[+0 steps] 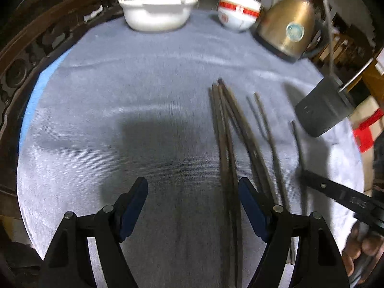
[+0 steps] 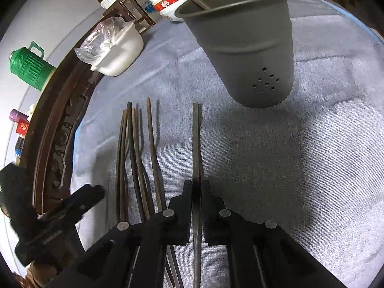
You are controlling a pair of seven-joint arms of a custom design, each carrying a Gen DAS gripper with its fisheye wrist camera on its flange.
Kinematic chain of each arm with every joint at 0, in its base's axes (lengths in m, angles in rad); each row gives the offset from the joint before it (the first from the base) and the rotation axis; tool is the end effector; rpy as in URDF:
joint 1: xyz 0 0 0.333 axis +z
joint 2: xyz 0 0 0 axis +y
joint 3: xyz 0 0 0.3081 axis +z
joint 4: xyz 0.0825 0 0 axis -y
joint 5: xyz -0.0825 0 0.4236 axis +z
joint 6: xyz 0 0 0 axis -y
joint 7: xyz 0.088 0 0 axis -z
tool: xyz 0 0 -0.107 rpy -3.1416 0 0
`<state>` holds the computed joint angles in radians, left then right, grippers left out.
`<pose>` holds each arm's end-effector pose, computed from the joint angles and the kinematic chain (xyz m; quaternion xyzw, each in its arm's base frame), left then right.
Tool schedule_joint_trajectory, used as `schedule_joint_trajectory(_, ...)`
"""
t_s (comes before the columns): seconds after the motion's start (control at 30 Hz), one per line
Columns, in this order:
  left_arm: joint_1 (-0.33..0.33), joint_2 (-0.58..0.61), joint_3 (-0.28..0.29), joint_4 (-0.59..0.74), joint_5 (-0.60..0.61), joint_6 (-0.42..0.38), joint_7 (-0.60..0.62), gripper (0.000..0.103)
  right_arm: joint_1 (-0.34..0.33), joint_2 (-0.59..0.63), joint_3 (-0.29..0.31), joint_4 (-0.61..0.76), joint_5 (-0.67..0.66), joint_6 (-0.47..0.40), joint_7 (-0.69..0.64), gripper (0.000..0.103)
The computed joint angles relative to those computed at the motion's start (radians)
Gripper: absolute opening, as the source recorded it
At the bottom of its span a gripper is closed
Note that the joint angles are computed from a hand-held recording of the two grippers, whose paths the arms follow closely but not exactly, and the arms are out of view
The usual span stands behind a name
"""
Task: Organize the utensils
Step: 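Close the left tool on another chopstick while the right tool grasps one too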
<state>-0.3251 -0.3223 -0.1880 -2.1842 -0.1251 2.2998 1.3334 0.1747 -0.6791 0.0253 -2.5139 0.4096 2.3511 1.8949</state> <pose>0.4624 -0.2722 0.5460 -0.6117 0.7609 -0.2071 0.0633 0.4210 0.0921 0.5450 -0.5508 0.7780 0.0200 0.3015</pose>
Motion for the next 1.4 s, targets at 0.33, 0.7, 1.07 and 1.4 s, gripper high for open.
schedule_joint_trajectory(0.33, 0.009, 0.029, -0.029, 0.028, 0.101, -0.044, -0.046, 0.057, 0.007, -0.019, -0.018, -0.022, 0.030, 0.011, -0.032, 0.008)
schedule_joint_trajectory(0.7, 0.018, 0.035, 0.006, 0.047, 0.050, -0.084, 0.023, 0.006, -0.007, 0.030, 0.010, 0.050, -0.049, -0.072, -0.042, 0.008)
schedule_joint_trajectory(1.07, 0.004, -0.143, 0.058, -0.121, -0.146, -0.094, 0.018, 0.005, -0.008, 0.018, 0.027, 0.067, -0.106, -0.150, -0.072, 0.008)
schedule_joint_trajectory(1.4, 0.026, -0.072, 0.062, -0.022, -0.136, -0.112, 0.041, 0.049, -0.025, 0.050, 0.014, 0.105, -0.095, -0.181, -0.046, 0.011)
